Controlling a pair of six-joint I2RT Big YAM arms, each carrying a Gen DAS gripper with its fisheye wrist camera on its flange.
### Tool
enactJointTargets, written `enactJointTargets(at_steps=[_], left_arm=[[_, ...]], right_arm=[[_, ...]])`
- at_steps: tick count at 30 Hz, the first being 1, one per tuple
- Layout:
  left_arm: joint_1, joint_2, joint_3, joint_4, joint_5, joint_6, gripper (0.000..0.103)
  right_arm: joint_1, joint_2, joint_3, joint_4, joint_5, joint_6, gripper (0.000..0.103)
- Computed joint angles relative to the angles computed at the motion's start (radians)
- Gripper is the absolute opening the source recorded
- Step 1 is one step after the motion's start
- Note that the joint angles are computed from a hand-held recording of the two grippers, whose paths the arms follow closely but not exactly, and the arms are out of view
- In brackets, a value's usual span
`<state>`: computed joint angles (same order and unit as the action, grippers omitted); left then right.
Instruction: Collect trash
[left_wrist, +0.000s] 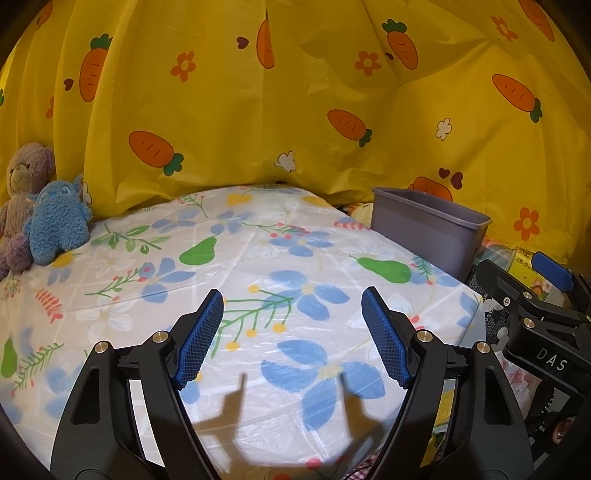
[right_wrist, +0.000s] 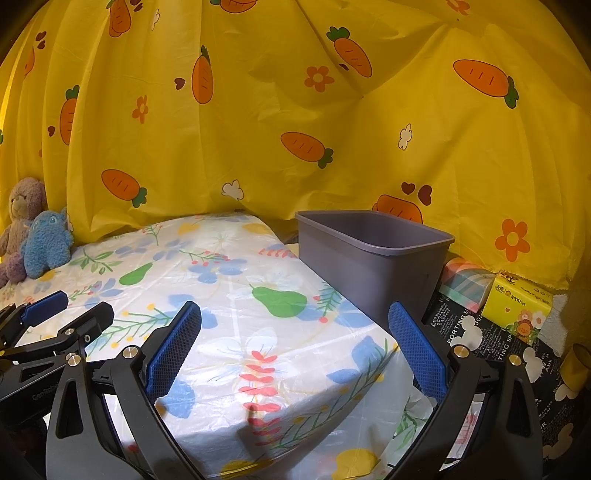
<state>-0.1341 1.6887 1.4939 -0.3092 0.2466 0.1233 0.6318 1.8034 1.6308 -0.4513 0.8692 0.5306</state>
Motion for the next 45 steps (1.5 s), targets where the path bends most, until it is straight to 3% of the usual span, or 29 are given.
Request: enactJointTargets(at_steps=[45], left_arm=[[0.004,0.008,0.015,-0.02,-0.004,-0.018,0.076]], right_arm=[[-0.003,0.019,0.028,-0.011,-0.003,-0.002,0.097]])
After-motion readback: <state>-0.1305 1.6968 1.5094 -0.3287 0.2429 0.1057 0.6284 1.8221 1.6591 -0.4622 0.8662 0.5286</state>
